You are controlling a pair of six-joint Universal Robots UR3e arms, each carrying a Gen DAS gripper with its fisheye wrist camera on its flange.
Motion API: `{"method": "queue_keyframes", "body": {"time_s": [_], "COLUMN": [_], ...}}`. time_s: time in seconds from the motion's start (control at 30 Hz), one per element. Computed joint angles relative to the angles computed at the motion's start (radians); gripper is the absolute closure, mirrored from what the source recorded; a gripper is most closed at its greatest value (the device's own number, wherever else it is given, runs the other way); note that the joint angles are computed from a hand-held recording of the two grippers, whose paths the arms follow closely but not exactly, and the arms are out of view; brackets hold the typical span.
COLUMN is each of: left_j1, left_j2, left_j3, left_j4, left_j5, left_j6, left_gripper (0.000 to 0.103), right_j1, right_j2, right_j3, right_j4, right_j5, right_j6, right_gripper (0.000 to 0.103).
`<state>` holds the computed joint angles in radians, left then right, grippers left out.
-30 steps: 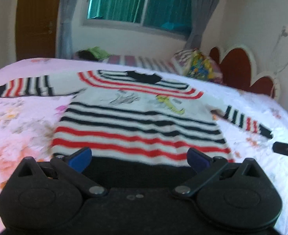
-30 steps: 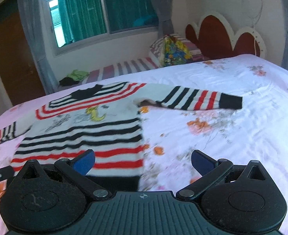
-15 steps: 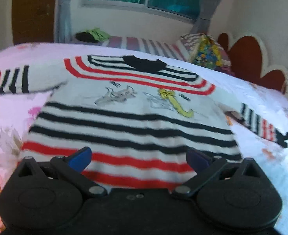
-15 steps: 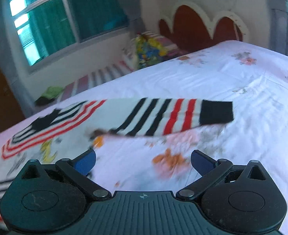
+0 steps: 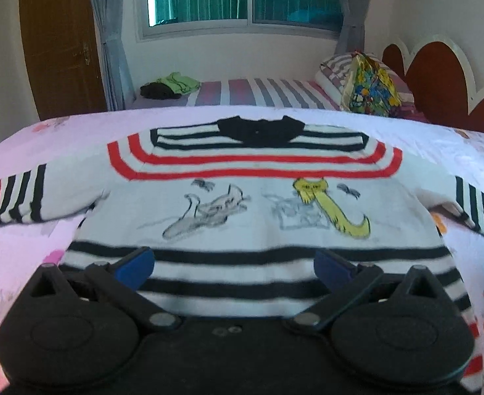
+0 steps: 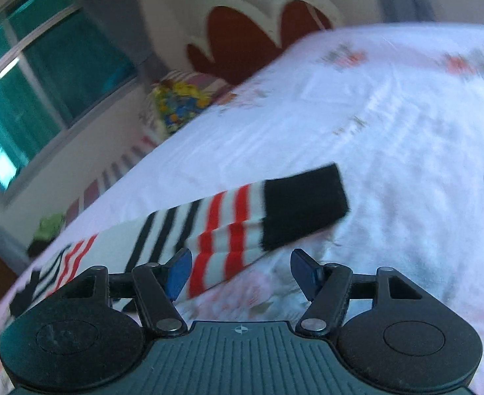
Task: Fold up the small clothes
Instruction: 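Move the right gripper to the black sleeve cuff and close on it, then carry the held cuff across the sweater body and open the right gripper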
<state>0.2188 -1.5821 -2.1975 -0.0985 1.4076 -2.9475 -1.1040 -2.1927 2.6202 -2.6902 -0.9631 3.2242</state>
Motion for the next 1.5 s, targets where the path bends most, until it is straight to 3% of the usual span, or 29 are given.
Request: {"method": "queue_keyframes", "body": {"time_s": [0.07,0.1,0.17,0.33,0.37,0.4,0.63,0.77,0.9,1.1,1.27,1.5], "left_j1": [-0.009,-0.013,-0.029,-0.029,-0.024,-0.016,0.035,0.109,0.118,0.176,0.253,0.367], "left_j2": [-0.041,-0.061,-0.104,-0.151,-0.153,-0.150,-0.112,-0.085,-0.103,-0.210,-0.275,-0.287], "left_j3": [0.030,0.050,0.093,0.149,0.158,0.162,0.155,0.174,0.191,0.288,0.383,0.405], "left_j4": [0.020,0.019,0.014,-0.035,-0.053,-0.068,-0.111,-0.225,-0.200,-0.126,-0.192,-0.289], "left_j5": [0.003,0.005,0.025,0.030,0.030,0.023,0.008,-0.089,-0.033,-0.030,-0.154,-0.321], "left_j6": [-0.011,-0.011,-0.019,-0.054,-0.074,-0.088,-0.070,-0.044,-0.049,-0.025,-0.003,0.100], "left_gripper": [0.001,0.001,0.001,0.001,0.001,0.001,0.001,0.001,0.001,0.001,0.002,0.003], "right_j1": [-0.051,-0.067,-0.087,-0.080,-0.072,-0.065,0.205,0.400,0.612,0.930,1.140,1.326], "right_j2": [0.056,0.079,0.128,0.258,0.277,0.289,0.453,0.554,0.689,0.901,1.118,1.363], "right_j3": [0.022,0.035,0.050,0.031,0.021,0.016,-0.113,-0.240,-0.398,-0.676,-0.939,-1.281], "right_j4": [-0.048,-0.087,-0.166,-0.300,-0.306,-0.313,-0.499,-0.543,-0.577,-0.526,-0.457,-0.329], "right_j5": [0.028,0.039,0.061,0.047,0.034,0.025,-0.140,-0.205,-0.255,-0.320,-0.416,-0.502], "right_j6": [0.041,0.055,0.075,0.143,0.145,0.145,0.170,0.192,0.234,0.275,0.323,0.341], "right_gripper": [0.037,0.043,0.046,0.076,0.092,0.096,0.097,0.097,0.097,0.097,0.097,0.097]}}
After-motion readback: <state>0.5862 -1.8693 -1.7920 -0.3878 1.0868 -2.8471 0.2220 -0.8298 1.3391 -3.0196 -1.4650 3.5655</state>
